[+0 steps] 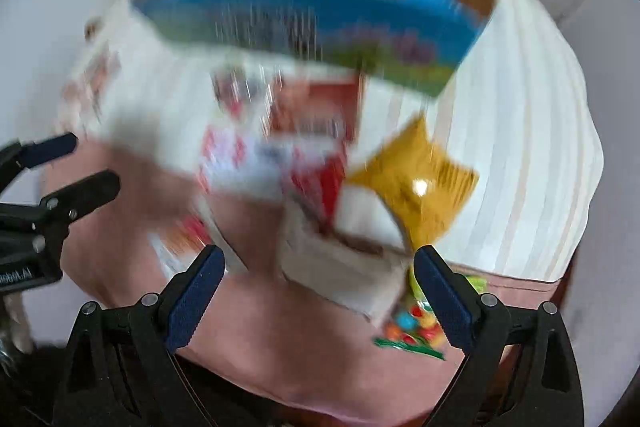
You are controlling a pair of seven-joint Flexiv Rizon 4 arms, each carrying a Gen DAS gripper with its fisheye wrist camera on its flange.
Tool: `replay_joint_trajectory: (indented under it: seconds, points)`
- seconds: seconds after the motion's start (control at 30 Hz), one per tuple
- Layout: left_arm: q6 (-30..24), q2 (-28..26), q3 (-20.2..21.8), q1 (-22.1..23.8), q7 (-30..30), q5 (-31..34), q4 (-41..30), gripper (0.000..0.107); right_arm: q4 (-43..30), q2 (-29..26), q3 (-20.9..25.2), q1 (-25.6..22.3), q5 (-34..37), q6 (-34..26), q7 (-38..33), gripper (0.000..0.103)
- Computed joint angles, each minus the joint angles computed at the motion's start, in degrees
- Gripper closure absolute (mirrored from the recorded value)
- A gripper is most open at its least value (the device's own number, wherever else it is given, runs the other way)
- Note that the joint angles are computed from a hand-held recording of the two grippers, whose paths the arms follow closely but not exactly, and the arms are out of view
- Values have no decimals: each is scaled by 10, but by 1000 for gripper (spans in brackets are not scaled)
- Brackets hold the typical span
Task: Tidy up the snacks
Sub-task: 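Grasp the oat cookie packet with the left tool while the right tool grasps the white bar packet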
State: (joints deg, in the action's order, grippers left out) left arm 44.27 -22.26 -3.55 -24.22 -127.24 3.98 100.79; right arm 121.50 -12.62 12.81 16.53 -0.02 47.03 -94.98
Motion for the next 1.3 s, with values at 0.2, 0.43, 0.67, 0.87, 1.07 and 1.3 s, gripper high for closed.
replay_joint_trajectory:
  seconds: [0.2, 0.43, 0.67, 0.87, 1.07, 1.3]
  points:
    - [5, -51, -22, -8, 21, -38, 16, 19, 46, -46, -14, 23, -130, 29, -39, 13]
    - [-61, -104, -6, -44, 52, 6, -42, 19, 56, -100, -26, 42, -219, 31, -47, 22]
    - [15, -102, -11, -21, 16, -62, 4, 29, -40, -116, 9, -19, -6, -71, -15, 27]
    - [50, -84, -15, 2, -22, -108, 45, 39, -122, -141, 23, -113, 242, -190, 10, 16]
    - [67, -81, -24, 31, 17, -138, 75, 37, -18, -85, 13, -57, 162, -39, -24, 14]
    - [19, -103, 8, 8, 9, -75, 14, 39, 90, -69, -3, 10, 9, 117, 53, 45]
